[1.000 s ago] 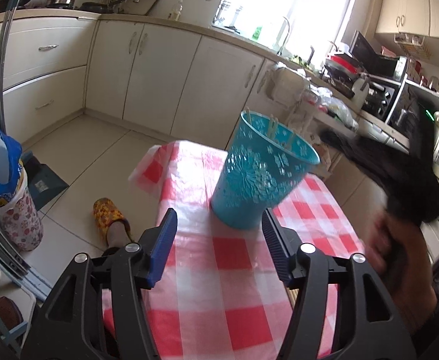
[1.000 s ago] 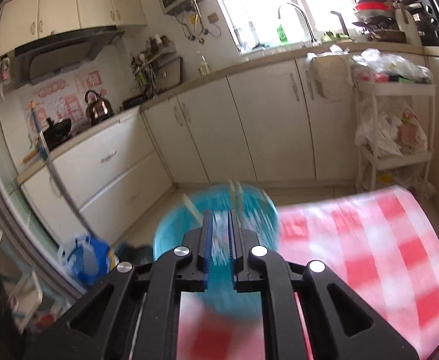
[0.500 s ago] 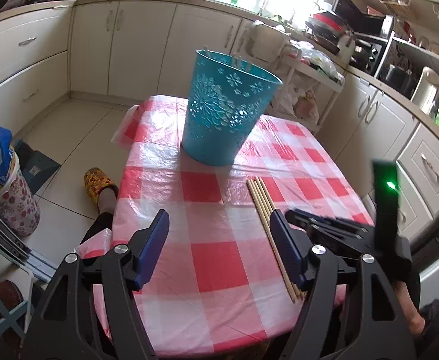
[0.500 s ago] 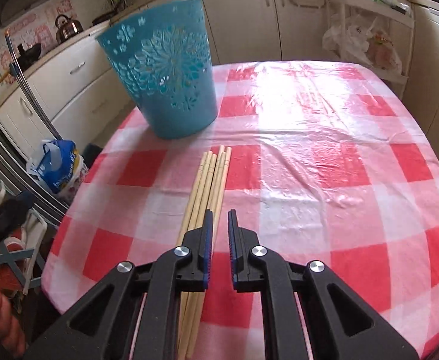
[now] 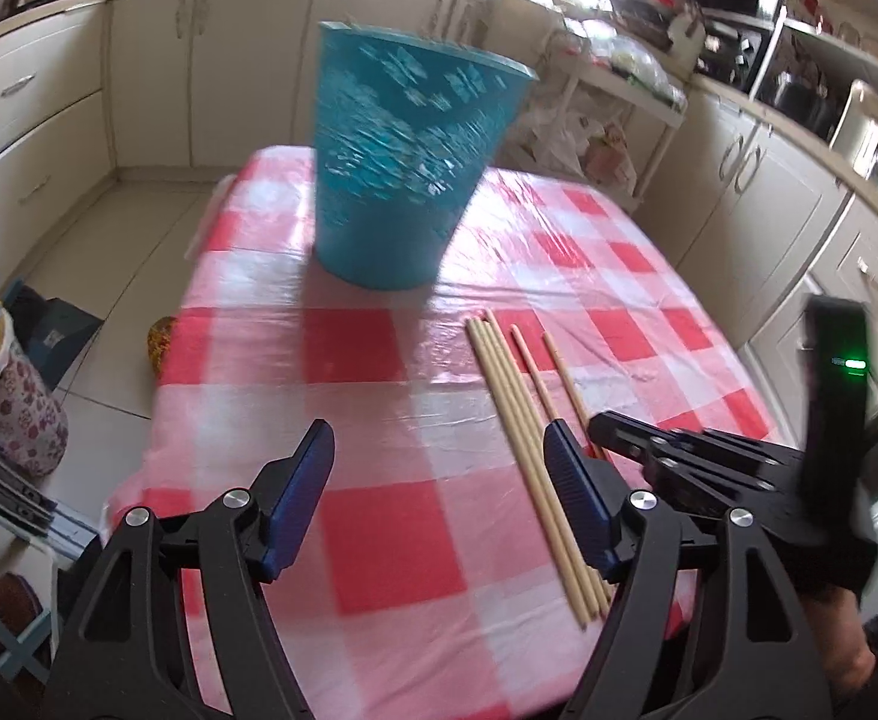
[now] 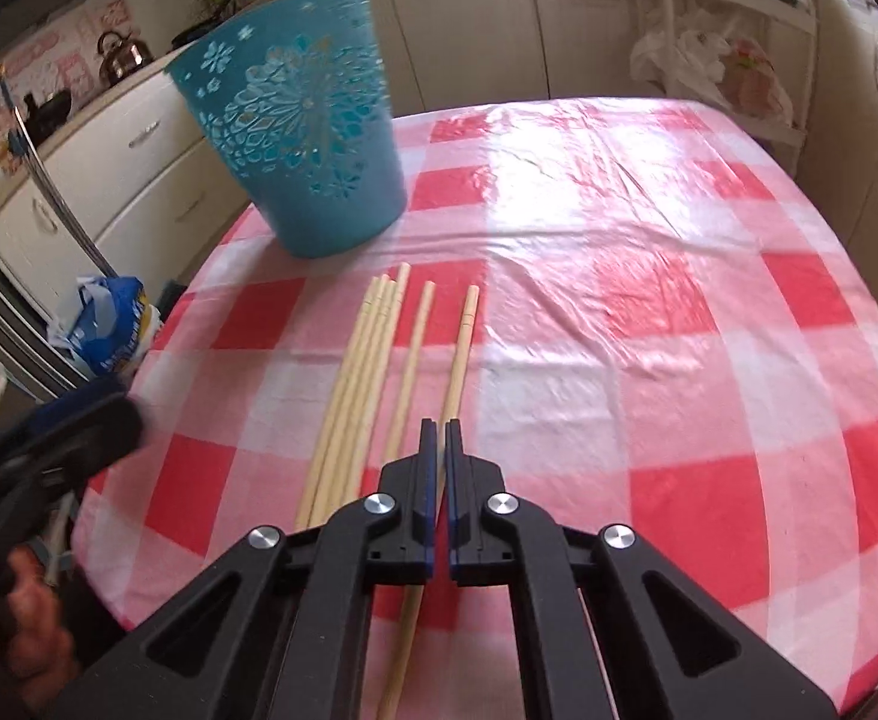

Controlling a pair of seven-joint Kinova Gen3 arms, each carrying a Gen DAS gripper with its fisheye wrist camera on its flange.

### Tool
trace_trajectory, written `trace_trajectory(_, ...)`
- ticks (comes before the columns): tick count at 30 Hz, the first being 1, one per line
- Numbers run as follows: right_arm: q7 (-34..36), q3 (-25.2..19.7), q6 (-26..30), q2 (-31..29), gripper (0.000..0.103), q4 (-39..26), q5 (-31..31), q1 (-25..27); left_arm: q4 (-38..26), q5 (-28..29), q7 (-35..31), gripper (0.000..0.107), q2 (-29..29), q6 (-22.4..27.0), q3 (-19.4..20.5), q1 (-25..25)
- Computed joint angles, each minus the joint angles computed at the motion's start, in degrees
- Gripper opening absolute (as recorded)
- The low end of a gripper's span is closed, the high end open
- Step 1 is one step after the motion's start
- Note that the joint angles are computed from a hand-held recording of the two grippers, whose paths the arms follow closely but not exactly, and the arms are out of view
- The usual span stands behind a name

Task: Organize utensils
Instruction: 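Position the open right gripper around a single chopstick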

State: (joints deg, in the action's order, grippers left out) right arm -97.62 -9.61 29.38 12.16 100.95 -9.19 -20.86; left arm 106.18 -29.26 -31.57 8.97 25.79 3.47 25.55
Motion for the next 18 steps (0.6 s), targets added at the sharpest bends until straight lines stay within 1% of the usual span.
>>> trace_trajectory(2,0.66,-0.13,0.26,-0.01,0.004,-0.09,-0.32,0.32,-2.88,0.17,-1.18,0.069,2.72,1.91,0.34,0.34)
trace_trajectory(3,0.01,0.26,0.37,0.01,0.004,-0.22,0.64,-0.28,-4.19,0.43,-1.92,0.069,3.89,2.84,0.33,0.62)
trace_trajectory(6,-1.46,0.89,-0.28,-0.27,0.004,0.17,3.12,-1.67,-9.58,-0.52,-2.39,0.069,8.18,8.33,-0.91,3.09)
trace_trajectory(7,-1.51,0.83,-0.71,-0.33,0.004,0.39,3.38,-1.71,-11.07,0.05,-3.06,0.069,9.18,10.01,-1.03,3.25)
trace_trajectory(8,-1.11,0.55,-1.04,-0.33,0.004,0.58,2.94,-1.32,-11.88,0.72,-3.68,0.069,9.84,10.78,-1.12,3.22)
trace_trajectory(10,1.34,-0.65,-1.72,-0.27,0.004,1.02,-0.05,0.69,-13.94,1.21,-4.19,0.069,11.38,13.5,-1.81,3.82)
trace_trajectory(13,3.53,-1.28,-2.44,-0.4,0.004,1.68,-2.6,1.96,-14.77,2.02,-4.71,0.068,12.21,14.78,-2.3,3.89)
trace_trajectory(15,3.89,-1.11,-2.56,-0.48,0.004,1.8,-2.99,1.93,-15.29,0.71,-4.2,0.069,12.8,15.7,-3.13,5.13)
trace_trajectory(18,4.48,-1.08,-2.95,-0.55,0.004,2.05,-3.71,2.07,-15.97,1.57,-5.23,0.068,13.18,15.67,-2.85,4.57)
